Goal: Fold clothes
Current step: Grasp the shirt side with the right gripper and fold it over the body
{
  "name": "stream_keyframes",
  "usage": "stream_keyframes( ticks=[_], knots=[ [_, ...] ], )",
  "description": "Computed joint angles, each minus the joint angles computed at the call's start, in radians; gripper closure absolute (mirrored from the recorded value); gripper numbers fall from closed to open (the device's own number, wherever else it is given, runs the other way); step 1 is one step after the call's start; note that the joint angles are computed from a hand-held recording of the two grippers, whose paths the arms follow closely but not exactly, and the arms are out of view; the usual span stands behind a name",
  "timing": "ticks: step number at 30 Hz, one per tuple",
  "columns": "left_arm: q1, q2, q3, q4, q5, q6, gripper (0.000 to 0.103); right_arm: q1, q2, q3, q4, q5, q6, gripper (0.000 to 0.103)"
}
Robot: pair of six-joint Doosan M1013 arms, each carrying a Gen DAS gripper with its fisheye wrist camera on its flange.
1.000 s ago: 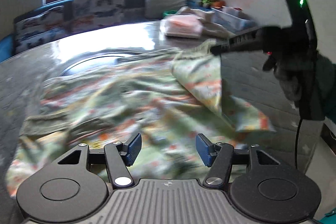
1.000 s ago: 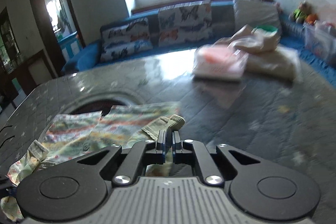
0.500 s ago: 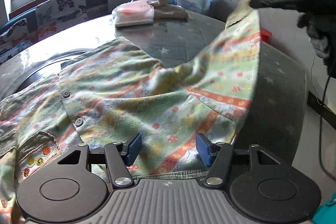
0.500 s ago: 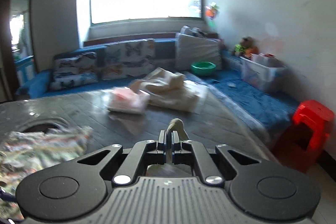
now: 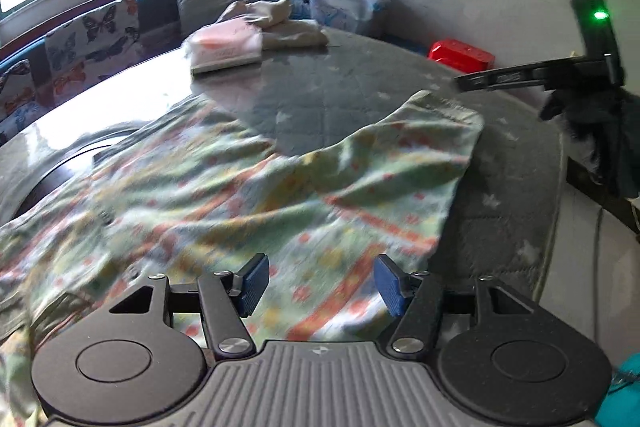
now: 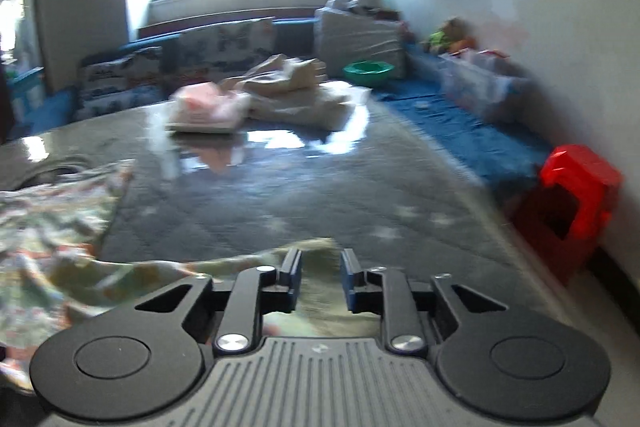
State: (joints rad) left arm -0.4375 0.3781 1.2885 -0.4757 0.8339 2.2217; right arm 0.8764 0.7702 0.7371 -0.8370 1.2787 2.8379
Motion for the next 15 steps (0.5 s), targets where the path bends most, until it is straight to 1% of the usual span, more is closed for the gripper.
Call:
stream_keyframes(
  ticks=[2,6,9,11,13,15],
  knots=[
    [-0.009,0.009,-0.01,-0.005,0.006,0.008,0.042,-0.008,0.016,-0.019,0.032,-0.031,-0.032,0.071],
    [-0.016,0.027,-0.026,-0.059,0.042,0.053,0.041,-0.026,0.041,-0.05,0.095,-0.061,-0.068,0.07],
    [-0.019,0.041,-0.038,-0.098,0.073,0.079,0.041,-0.033,0.06,-0.072,0.101,-0.036,-0.094,0.069],
    [-0.019,0.054,-0.05,-0.115,0.107,0.084,0.041,-0.039,0.063,-0.071,0.096,-0.03,-0.095,0.068],
    [-0.02,0.056,-0.047,-0.132,0.114,0.107,0.036,-0.042,0.064,-0.07,0.09,-0.016,-0.094,0.067],
    [-0.018,0.055,-0.042,-0.156,0.122,0.135,0.034,-0.046,0.061,-0.067,0.09,-0.008,-0.077,0.066]
  ],
)
